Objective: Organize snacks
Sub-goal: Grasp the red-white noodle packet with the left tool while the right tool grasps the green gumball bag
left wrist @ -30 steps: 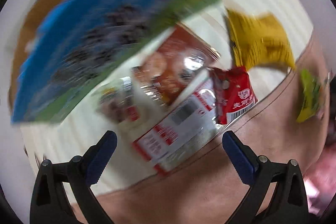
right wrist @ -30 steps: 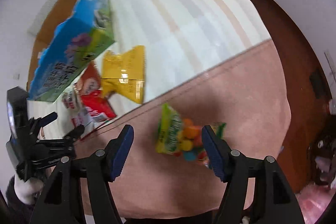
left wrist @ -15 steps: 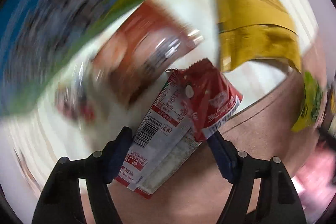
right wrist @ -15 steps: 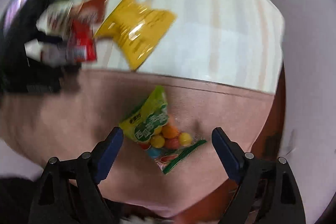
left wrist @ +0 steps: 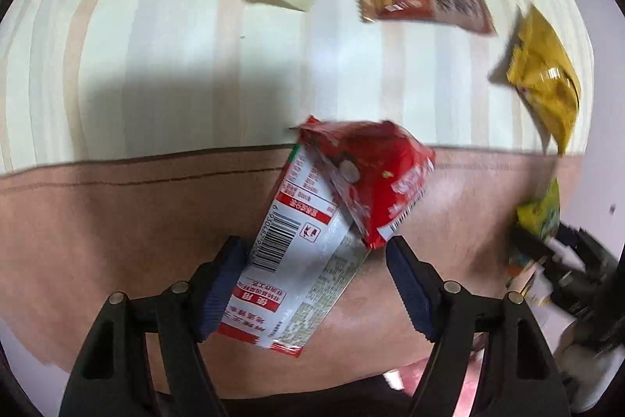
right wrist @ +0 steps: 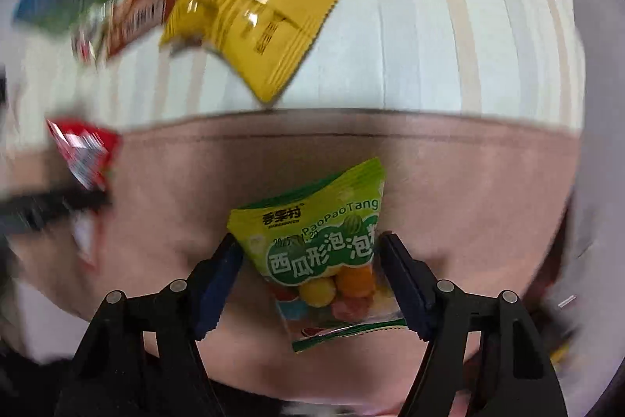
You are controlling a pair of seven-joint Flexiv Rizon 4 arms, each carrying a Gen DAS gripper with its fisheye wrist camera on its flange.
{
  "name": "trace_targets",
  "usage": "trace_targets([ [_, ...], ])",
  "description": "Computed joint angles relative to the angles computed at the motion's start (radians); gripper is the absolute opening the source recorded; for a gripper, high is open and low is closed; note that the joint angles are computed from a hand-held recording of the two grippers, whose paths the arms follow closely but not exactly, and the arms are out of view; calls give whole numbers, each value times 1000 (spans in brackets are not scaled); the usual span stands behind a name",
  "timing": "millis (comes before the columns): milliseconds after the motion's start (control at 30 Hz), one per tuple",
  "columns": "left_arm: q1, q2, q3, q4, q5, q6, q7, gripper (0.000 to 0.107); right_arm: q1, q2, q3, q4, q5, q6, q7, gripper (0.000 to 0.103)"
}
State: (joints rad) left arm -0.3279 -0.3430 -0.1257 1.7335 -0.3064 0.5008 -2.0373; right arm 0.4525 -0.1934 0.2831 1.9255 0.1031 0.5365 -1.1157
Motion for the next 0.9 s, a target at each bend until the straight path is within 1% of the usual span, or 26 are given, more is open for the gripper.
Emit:
trace_targets([
  [67, -5, -4, -4, -21, 25, -28, 18, 74, -31, 2, 4, -19, 139, 15, 4, 78],
  [100, -10, -15, -10, -42, 40, -51, 35, 75, -44, 0, 4, -27, 189, 20, 5, 81],
  [133, -22, -37, -16, -83, 64, -80, 36, 75, -49, 1, 4, -29, 215, 24, 4, 87],
  [200, -43, -57, -14, -127, 109, -117, 43, 75, -41, 0, 4, -27, 191, 14, 4, 88],
  [267, -67, -65, -7, -149, 138, -126, 14, 74, -28, -1, 7, -20, 158, 16, 9, 88],
  [300, -73, -72, -4, -160, 144, -128, -2, 69, -22, -4, 9, -22, 150, 13, 5, 88],
  [333, -82, -73, -5, -162, 139, -122, -24, 61, -12, -5, 11, -17, 125, 16, 7, 88],
  [367, -78, -61, -5, -140, 110, -104, -38, 51, 2, 3, 14, -3, 86, 24, 16, 85],
  [400, -71, -34, 5, -87, 68, -74, -31, 50, 22, 13, 16, 16, 26, 37, 34, 80],
  [433, -58, -23, -6, -68, 42, -60, -46, 50, 44, 19, 18, 34, -42, 37, 55, 67],
  [467, -53, -14, -8, -53, 21, -47, -51, 49, 60, 22, 20, 47, -88, 35, 71, 61],
  [500, -50, -1, -9, -34, 1, -32, -61, 48, 68, 30, 22, 62, -112, 45, 90, 60],
  [533, -47, 10, -11, -19, -19, -18, -70, 48, 64, 39, 25, 73, -90, 70, 103, 59],
  [567, -40, 21, -16, 0, -52, 0, -70, 48, 58, 44, 29, 77, -42, 92, 117, 58],
  [633, -27, 49, -29, 61, -152, 53, -66, 48, 40, 59, 34, 88, 50, 131, 123, 56],
  [700, -13, 80, -44, 129, -282, 105, -42, 48, 13, 70, 32, 82, 164, 152, 108, 55],
  [733, -10, 93, -45, 153, -318, 121, -34, 48, 1, 73, 33, 77, 227, 160, 97, 55],
  [800, -14, 120, -43, 190, -349, 148, -31, 48, -10, 75, 33, 70, 296, 167, 80, 55],
  [833, -15, 131, -46, 212, -385, 166, -22, 48, -15, 79, 31, 64, 319, 164, 72, 55],
  [867, -16, 150, -49, 248, -441, 186, -2, 48, -22, 82, 29, 56, 350, 158, 60, 55],
  [900, -19, 165, -56, 284, -523, 211, 23, 48, -24, 83, 30, 55, 377, 161, 56, 55],
])
